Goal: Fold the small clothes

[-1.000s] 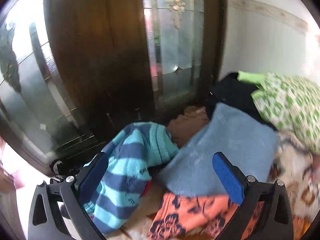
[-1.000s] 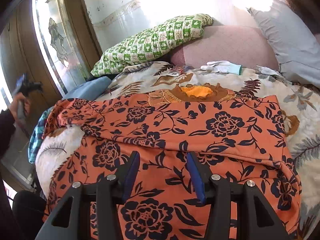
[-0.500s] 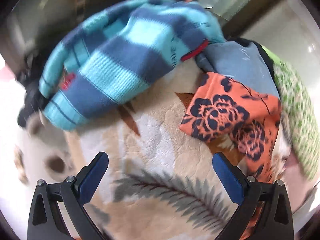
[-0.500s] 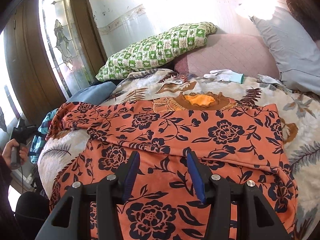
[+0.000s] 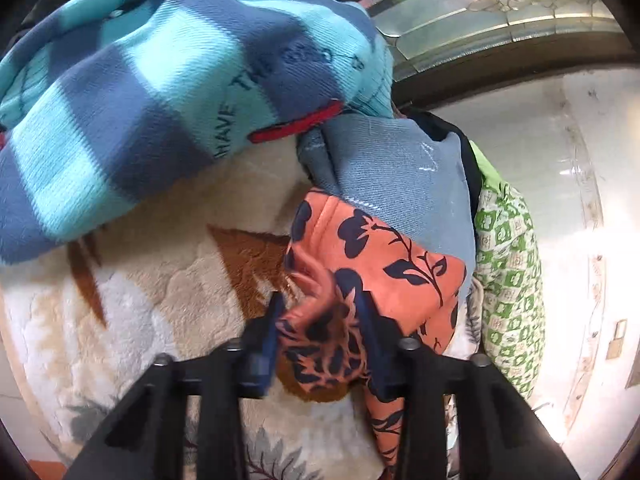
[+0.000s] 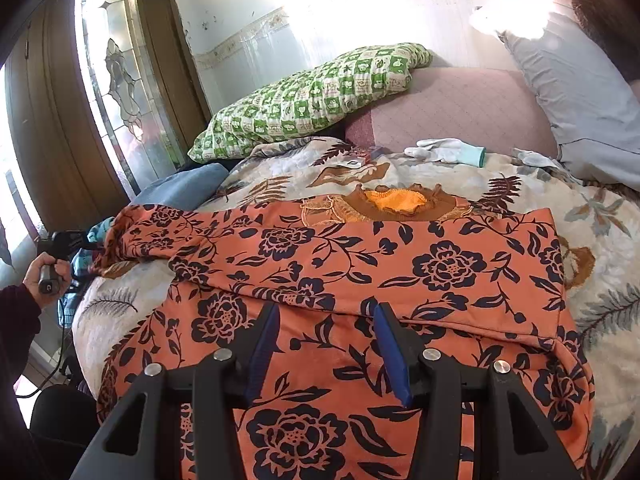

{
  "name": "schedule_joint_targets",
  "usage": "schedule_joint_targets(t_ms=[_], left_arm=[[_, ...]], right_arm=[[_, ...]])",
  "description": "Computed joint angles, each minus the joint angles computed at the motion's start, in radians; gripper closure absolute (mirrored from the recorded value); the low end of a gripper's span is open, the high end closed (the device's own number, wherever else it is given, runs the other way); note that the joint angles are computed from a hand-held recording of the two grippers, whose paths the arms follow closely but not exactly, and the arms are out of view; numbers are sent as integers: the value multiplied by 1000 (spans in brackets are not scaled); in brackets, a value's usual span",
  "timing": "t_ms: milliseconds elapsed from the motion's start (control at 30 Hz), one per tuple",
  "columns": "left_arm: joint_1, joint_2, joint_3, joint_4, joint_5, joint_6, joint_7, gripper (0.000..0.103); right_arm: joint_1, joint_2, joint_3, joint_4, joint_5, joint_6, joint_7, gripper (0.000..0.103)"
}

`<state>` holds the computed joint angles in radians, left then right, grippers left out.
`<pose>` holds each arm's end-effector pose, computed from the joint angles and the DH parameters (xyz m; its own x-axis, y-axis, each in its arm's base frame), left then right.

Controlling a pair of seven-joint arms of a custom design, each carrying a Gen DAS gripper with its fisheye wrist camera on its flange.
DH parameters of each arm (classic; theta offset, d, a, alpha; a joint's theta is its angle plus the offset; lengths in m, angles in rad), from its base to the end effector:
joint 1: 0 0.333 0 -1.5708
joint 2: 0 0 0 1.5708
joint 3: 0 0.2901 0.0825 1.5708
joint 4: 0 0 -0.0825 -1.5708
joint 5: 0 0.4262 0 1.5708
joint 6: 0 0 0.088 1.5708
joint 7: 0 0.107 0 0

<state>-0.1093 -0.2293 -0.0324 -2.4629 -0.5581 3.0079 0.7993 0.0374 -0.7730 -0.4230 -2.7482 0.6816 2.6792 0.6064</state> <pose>0.5321 -0.0370 0.4136 0.6263 -0.3386 0.7022 -0.3525 -0.9264 -0.1323 0.3901 -0.1659 0.4455 0.1690 -0.9585 -0.2297 -0.6302 0.0741 -0.7729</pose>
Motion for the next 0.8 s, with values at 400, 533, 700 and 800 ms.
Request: schedule_joint_targets(t_ms=[400, 533, 700, 800], left_arm=[[109, 53, -132, 182, 506, -129, -224, 89], [32, 87, -140, 310, 489, -207, -133, 89], [-72, 164, -194, 496, 491, -273, -28, 89], [-140, 259, -235, 647, 488, -332, 30, 89]], right_arm=[[-7, 29, 2, 18, 12, 32, 38, 50], [-27, 43, 1, 35, 22, 40, 94, 50], [-57, 95, -32, 93, 53, 24, 198, 50], [-108, 142, -31, 132, 65, 9, 290, 50]])
